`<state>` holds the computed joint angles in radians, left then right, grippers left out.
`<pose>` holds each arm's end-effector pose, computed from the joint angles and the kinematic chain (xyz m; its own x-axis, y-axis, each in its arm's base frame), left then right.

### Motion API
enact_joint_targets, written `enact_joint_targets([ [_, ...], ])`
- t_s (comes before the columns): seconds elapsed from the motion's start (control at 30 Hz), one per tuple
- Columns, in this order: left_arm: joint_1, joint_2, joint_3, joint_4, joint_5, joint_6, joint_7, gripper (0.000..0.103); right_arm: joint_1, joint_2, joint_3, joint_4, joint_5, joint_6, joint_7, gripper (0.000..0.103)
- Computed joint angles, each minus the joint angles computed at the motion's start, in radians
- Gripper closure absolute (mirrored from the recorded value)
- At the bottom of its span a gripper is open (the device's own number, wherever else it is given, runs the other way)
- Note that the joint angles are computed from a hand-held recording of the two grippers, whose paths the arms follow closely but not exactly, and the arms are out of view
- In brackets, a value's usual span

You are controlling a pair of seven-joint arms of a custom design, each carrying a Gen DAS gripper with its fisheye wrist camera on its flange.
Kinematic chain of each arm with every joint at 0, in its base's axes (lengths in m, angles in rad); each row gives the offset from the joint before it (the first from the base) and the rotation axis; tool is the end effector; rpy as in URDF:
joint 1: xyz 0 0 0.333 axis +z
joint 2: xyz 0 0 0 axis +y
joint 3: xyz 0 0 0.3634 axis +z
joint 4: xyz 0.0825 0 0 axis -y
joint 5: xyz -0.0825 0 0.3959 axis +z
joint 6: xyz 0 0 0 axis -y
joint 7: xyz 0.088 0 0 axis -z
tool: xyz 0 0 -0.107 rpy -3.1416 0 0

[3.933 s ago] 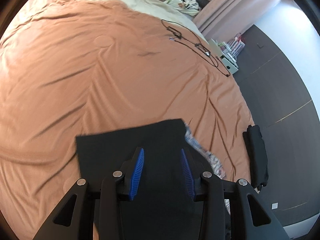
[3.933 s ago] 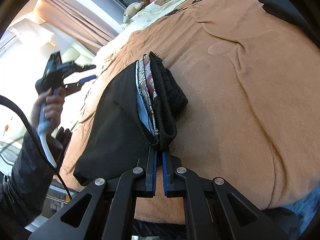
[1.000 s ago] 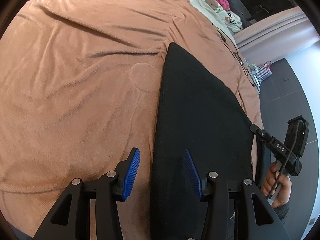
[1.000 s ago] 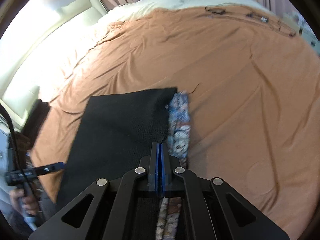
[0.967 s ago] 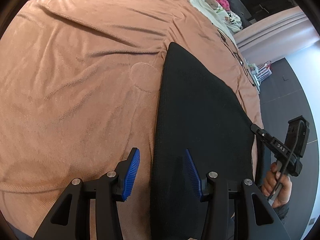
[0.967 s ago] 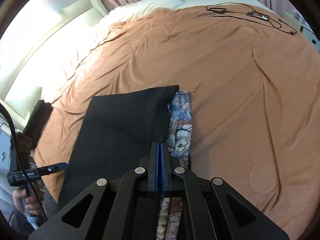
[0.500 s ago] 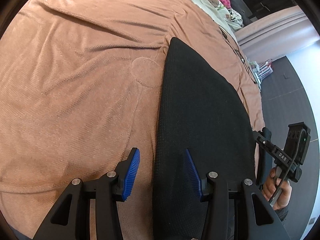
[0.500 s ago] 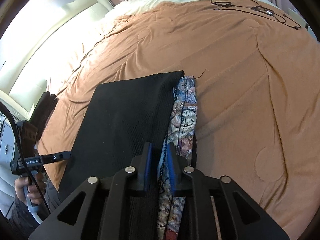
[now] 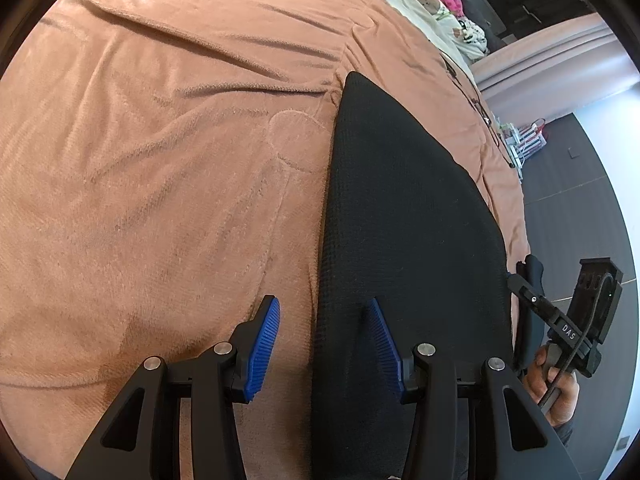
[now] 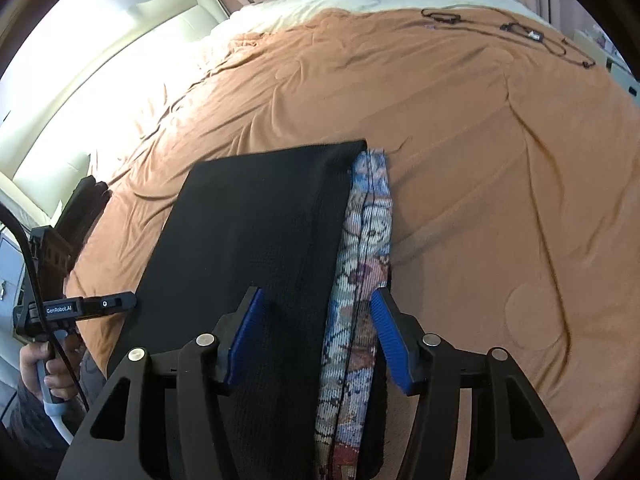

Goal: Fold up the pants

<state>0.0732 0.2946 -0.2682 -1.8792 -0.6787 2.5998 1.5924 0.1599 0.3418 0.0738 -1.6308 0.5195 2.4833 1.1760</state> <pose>0.6705 -0.1033 0.4409 0.1911 -0.7963 0.5740 -0.8930 -0.3837 -0.2351 0.7074 0.1584 0.5185 0.3522 -0.8885 -0.2940 -0.8293 -0.1506 -0.5381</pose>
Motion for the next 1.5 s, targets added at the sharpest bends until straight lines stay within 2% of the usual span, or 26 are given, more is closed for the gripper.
enact_joint_targets([
  [0.07,0.000,0.000,0.000,0.000,-0.001,0.000,-0.001,0.054,0.001,0.010,-0.004,0.012,-0.008,-0.010,0.013,0.049],
  [0.23,0.001,0.000,-0.002,0.000,-0.003,0.000,0.000,0.054,0.015,0.005,-0.012,0.021,-0.054,-0.010,0.023,0.075],
  [0.3,0.002,0.000,-0.002,-0.001,-0.005,0.002,0.000,0.054,0.017,-0.005,-0.007,0.014,-0.058,-0.008,0.015,0.078],
  [0.4,0.000,-0.001,-0.004,-0.005,-0.007,0.006,0.001,0.054,0.026,-0.024,-0.006,-0.005,-0.071,0.007,0.004,0.078],
  [0.53,0.001,-0.003,-0.005,-0.008,-0.013,0.007,0.006,0.054,0.010,-0.027,0.003,-0.008,-0.024,-0.002,-0.019,0.078],
  [0.67,0.002,-0.004,-0.003,-0.009,-0.015,0.005,0.010,0.054,-0.010,0.003,0.004,0.025,0.019,-0.051,-0.011,0.078],
  [0.93,0.000,-0.005,-0.002,-0.011,-0.017,0.006,0.011,0.054,-0.101,0.078,0.036,0.105,0.253,-0.166,-0.028,0.078],
  [1.1,-0.003,-0.005,0.000,-0.011,-0.013,0.005,0.004,0.054,-0.123,0.128,0.040,0.162,0.297,-0.229,-0.020,0.078],
  [1.13,-0.003,-0.006,0.000,-0.011,-0.012,0.005,0.003,0.054,-0.128,0.137,0.041,0.172,0.306,-0.237,-0.017,0.081],
  [1.2,-0.005,-0.006,0.000,-0.009,-0.008,0.004,-0.001,0.054,-0.118,0.136,0.032,0.175,0.279,-0.229,-0.012,0.099],
  [1.23,-0.006,-0.006,0.001,-0.009,-0.005,0.004,-0.004,0.054,-0.114,0.133,0.029,0.174,0.265,-0.225,-0.014,0.102],
  [1.5,-0.007,-0.003,-0.004,0.001,0.004,0.005,-0.004,0.054,-0.103,0.048,0.022,0.084,0.266,-0.113,-0.054,0.103],
])
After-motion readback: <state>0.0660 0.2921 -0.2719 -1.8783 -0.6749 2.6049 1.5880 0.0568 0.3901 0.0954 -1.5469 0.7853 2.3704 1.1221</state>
